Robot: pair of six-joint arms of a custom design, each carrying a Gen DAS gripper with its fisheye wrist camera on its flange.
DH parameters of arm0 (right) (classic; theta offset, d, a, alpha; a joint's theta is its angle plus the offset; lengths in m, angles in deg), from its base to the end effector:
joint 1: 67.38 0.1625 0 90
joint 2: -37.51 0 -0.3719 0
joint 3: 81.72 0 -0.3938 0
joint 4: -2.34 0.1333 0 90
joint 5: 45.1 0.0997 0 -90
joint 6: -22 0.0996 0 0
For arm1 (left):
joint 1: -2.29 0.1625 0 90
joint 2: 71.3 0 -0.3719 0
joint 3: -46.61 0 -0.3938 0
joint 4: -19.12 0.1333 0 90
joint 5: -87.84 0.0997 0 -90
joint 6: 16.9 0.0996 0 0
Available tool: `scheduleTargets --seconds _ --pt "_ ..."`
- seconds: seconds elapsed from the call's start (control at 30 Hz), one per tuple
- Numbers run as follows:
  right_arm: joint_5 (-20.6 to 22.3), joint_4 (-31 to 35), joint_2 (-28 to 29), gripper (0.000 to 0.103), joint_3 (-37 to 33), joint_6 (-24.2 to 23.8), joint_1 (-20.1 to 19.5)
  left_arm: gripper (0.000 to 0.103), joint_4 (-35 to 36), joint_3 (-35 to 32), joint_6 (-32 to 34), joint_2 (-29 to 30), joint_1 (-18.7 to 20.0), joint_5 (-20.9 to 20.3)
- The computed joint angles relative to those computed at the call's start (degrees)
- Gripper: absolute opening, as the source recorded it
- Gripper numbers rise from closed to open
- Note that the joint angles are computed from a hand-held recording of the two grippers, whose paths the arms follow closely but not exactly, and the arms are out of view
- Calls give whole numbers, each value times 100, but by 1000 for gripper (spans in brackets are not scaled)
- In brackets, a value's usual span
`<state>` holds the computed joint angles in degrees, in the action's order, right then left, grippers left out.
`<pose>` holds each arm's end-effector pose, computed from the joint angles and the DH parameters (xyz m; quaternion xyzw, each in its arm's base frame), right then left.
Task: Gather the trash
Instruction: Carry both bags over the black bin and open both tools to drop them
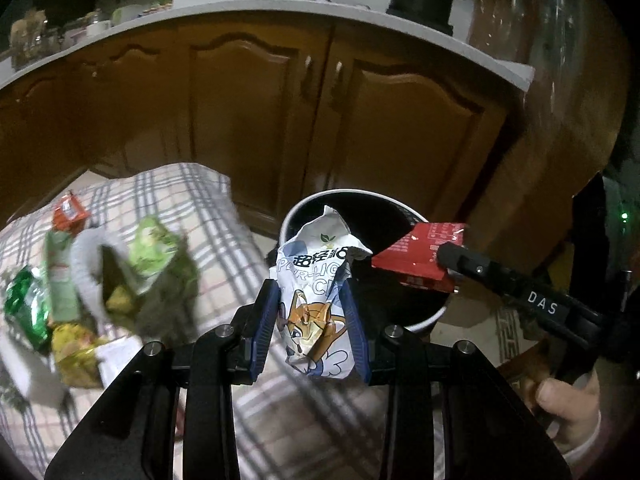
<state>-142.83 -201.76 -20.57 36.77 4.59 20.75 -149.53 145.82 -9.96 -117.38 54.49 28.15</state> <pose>0.1026 -0.5333 0.1576 0.0902 -0.8861 0.4341 0.1347 -0.2357 -0.6034 0.0807 0.3049 0.8925 -0.2733 0.1891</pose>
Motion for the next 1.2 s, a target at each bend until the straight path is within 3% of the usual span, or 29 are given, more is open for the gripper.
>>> scheduleTargets --seconds 0.23,0.53,0.67,0.8,0.87,1.07,1.2 --pt "5 364 -99 0 -199 4 -150 32 807 -812 -157 543 23 -157" --pt "-118 903 -26 1 -538 19 -271 36 1334 -1418 -241 1004 96 -147" --pt "-109 1072 39 11 -655 98 -330 45 1444 -1503 -245 1067 106 -199" --pt "-110 994 2 28 -573 209 -367 60 1278 -1314 -272 944 97 -225" --pt "-61 935 -27 35 -527 246 -386 62 1216 -1188 -355 839 116 -290" --pt "105 547 -80 71 -217 321 -339 70 471 -249 -558 191 79 -183" --pt "92 130 40 80 -5 344 -178 74 97 310 -703 -246 100 -32"
